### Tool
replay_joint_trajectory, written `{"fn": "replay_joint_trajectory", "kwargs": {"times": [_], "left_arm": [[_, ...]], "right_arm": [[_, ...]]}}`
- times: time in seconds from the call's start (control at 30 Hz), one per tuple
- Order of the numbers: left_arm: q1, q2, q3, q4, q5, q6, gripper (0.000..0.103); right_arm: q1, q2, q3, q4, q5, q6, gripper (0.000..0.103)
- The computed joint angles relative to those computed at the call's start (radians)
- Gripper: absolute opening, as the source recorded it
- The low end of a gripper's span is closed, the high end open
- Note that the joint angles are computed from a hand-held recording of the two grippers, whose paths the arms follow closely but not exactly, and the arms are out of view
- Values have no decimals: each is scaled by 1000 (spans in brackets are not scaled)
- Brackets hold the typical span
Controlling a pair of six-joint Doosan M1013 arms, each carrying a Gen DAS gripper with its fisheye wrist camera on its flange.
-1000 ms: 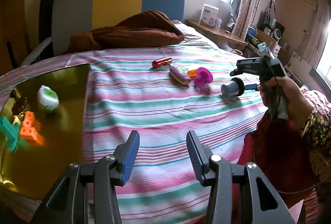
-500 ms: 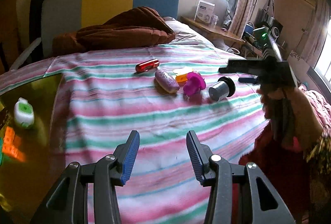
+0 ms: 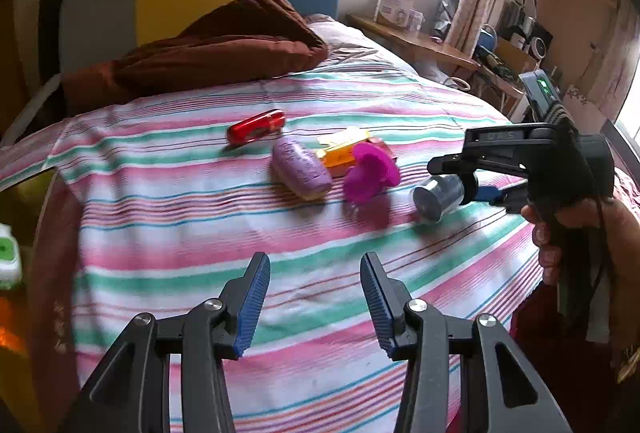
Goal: Organize rigid objects
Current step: 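Bring the open right tool around the grey cup with black lid, then close the right tool on the grey cup while the left tool grasps the magenta cup-shaped toy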
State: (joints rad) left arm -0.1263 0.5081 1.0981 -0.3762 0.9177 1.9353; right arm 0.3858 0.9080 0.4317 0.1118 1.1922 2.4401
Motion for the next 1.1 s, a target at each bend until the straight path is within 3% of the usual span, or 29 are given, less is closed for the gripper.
{"fn": "replay_joint_trajectory", "kwargs": {"times": [0.1, 0.33, 0.5, 0.73, 0.87, 0.9, 0.93, 1.1], "left_arm": [[-10, 21, -33, -23, 16, 15, 47], [-61, 89, -125, 47, 16, 64, 47], [-79, 148, -197, 130, 45, 30, 47], [-87, 189, -246, 126, 67, 61, 47], [-80, 210, -264, 67, 94, 85, 47], [-80, 209, -259, 64, 88, 88, 47], [-78, 204, -252, 51, 77, 94, 39], [-62, 185, -214, -12, 52, 120, 38]], "right_arm": [[-6, -45, 86, -14, -61, 66, 52], [-1, -81, 147, -60, -140, 123, 48], [-5, -71, 131, -54, -130, 138, 48], [-9, -64, 124, -22, -123, 124, 48], [-10, -65, 127, -19, -123, 122, 48], [-10, -65, 127, -19, -123, 121, 48], [-10, -65, 128, -18, -124, 120, 48], [-9, -71, 142, -18, -143, 119, 48]]}}
